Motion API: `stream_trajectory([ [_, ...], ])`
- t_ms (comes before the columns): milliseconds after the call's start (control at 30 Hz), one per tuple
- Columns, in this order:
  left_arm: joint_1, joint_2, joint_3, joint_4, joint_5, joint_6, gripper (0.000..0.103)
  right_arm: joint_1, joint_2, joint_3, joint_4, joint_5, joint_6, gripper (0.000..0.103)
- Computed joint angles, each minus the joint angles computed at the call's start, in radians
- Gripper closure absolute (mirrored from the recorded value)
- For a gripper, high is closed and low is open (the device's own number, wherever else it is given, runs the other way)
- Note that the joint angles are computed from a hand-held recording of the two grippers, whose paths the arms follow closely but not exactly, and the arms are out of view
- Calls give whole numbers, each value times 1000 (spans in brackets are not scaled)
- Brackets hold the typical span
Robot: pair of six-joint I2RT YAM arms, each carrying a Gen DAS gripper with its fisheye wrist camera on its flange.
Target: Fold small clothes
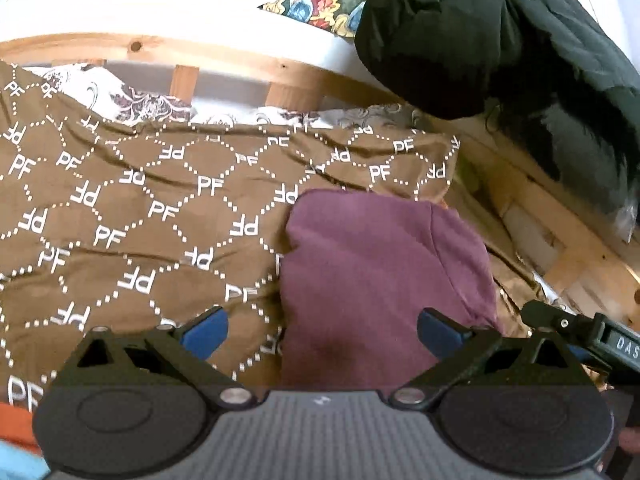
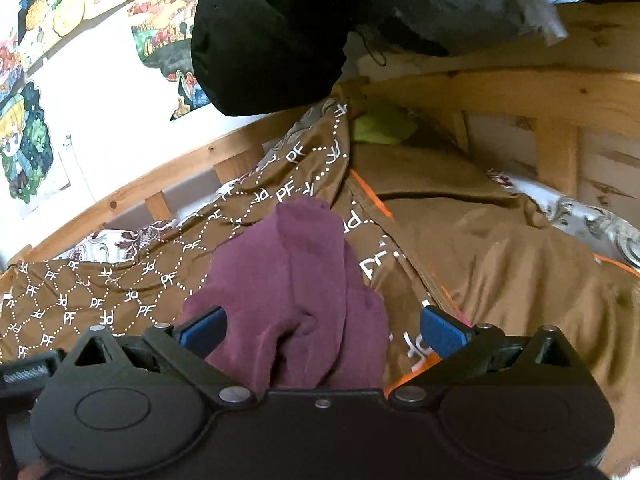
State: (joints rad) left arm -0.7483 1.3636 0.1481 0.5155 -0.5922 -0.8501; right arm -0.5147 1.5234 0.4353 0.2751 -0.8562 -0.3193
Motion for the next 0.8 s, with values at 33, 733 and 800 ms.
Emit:
stream_trajectory([
  [33, 19, 9, -2, 20, 16, 20, 1, 12, 28, 29, -11, -10, 8, 1],
  [733, 216, 445, 124, 250, 256, 202, 1, 220, 579, 472, 108, -69, 52, 1],
  [800, 214, 452, 124, 255, 255, 202, 0, 220, 577, 473, 96, -66, 44, 1],
])
